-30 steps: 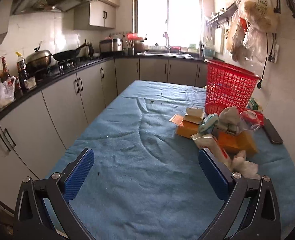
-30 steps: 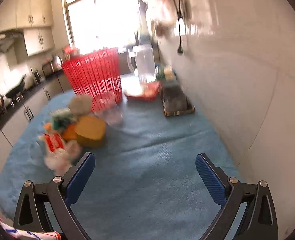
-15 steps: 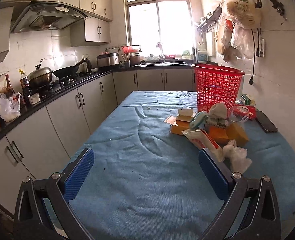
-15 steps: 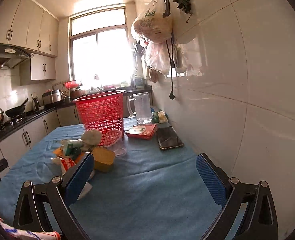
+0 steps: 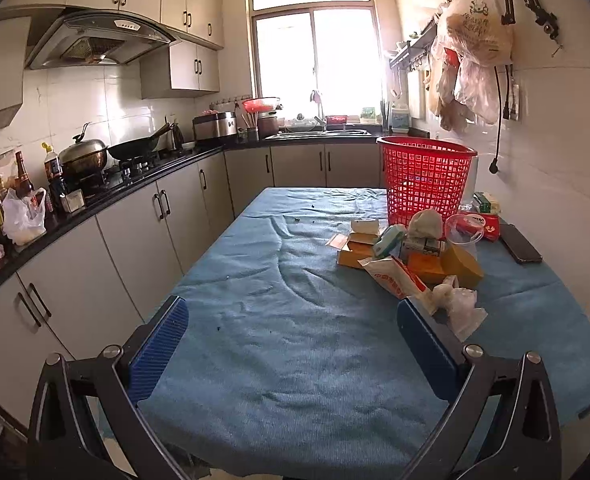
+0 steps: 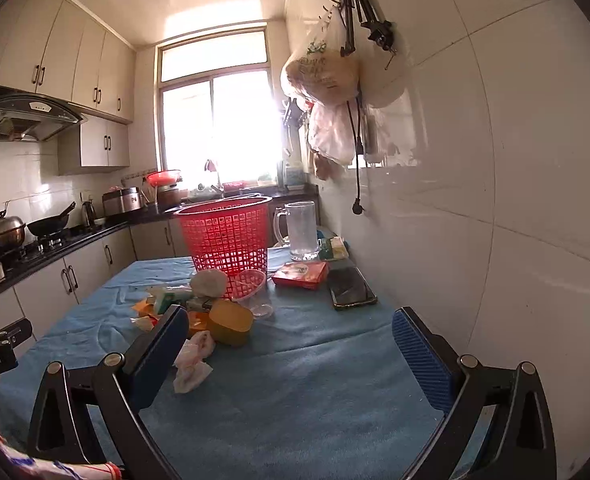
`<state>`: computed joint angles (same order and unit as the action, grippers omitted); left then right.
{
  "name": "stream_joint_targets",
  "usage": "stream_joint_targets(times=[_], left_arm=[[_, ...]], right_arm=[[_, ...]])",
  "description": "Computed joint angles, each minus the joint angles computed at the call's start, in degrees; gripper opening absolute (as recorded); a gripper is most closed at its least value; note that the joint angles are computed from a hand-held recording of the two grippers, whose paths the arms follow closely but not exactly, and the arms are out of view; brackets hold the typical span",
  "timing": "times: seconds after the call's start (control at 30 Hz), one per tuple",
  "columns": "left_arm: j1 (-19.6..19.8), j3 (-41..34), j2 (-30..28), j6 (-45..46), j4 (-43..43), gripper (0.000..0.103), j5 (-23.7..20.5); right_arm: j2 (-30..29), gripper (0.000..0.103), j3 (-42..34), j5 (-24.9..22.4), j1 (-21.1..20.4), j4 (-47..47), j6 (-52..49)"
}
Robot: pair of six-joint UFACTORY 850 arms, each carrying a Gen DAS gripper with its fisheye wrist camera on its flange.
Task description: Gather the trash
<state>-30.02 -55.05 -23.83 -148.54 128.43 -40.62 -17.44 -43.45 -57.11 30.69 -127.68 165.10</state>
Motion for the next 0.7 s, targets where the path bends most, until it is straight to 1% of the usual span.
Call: stream_joint_targets(times=[0.13,0.3,0.47,0.7], left_arm=[[0.1,0.3,0.3,-0.4,0.0,0.103,0.3],[0.0,0.6,0.5,-0.5,0.3,0.103,0.7],[0.2,0.5,0.3,0.1,0.0,0.103,0.8],[1.3,-1.4,-1.4,0.8,-0.9,0.103,3.7]], right_arm=[[0.2,0.103,0.7,-1.7,0.6,0.5,-0.3],[0.4,0.103,1.2,-2.2,0.9,0.8,0.1],[0.4,0.103,1.1,0.0,0.3,-0.7,1.2],[-1.1,0.103,-0.7,2.2,0.3,-0.9,-0.6]])
